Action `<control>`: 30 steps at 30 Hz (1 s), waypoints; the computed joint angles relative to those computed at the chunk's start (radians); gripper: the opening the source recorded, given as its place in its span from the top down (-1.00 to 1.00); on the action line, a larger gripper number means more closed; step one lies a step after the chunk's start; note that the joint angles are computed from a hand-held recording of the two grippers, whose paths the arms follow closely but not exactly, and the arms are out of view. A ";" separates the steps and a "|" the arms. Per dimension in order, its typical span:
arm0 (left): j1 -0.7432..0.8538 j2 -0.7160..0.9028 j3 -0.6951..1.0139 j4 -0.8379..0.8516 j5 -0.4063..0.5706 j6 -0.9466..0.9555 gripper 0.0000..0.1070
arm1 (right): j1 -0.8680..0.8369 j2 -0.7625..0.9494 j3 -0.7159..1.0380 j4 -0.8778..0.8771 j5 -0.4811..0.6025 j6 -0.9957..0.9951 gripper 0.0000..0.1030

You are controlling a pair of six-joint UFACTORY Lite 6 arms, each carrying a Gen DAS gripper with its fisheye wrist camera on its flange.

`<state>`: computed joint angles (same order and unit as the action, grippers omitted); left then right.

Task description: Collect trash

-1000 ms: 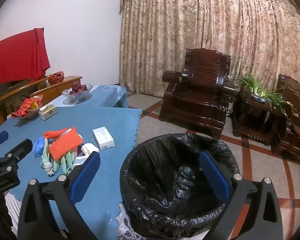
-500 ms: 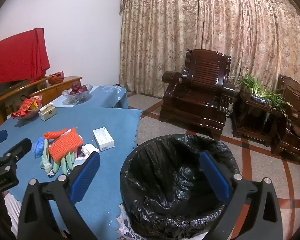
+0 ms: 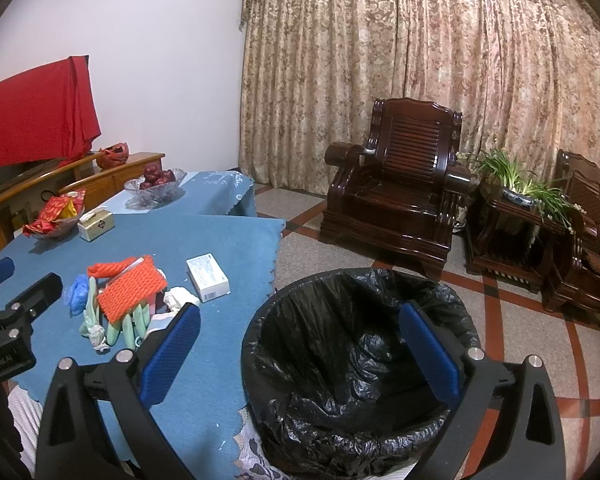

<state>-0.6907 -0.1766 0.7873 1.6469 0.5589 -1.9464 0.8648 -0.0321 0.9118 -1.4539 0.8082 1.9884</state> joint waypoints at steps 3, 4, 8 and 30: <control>0.000 0.005 0.003 0.000 0.000 -0.002 -0.83 | 0.000 0.000 -0.001 -0.002 0.001 0.005 -0.89; 0.001 -0.002 -0.001 0.003 -0.001 -0.001 -0.83 | 0.000 0.001 -0.001 -0.001 0.000 0.004 -0.89; -0.001 -0.001 -0.002 0.007 0.001 -0.006 -0.83 | 0.000 0.001 -0.001 -0.003 0.002 0.005 -0.89; -0.005 0.002 -0.002 0.006 0.005 -0.007 -0.83 | 0.003 0.004 0.002 0.000 0.001 0.004 -0.89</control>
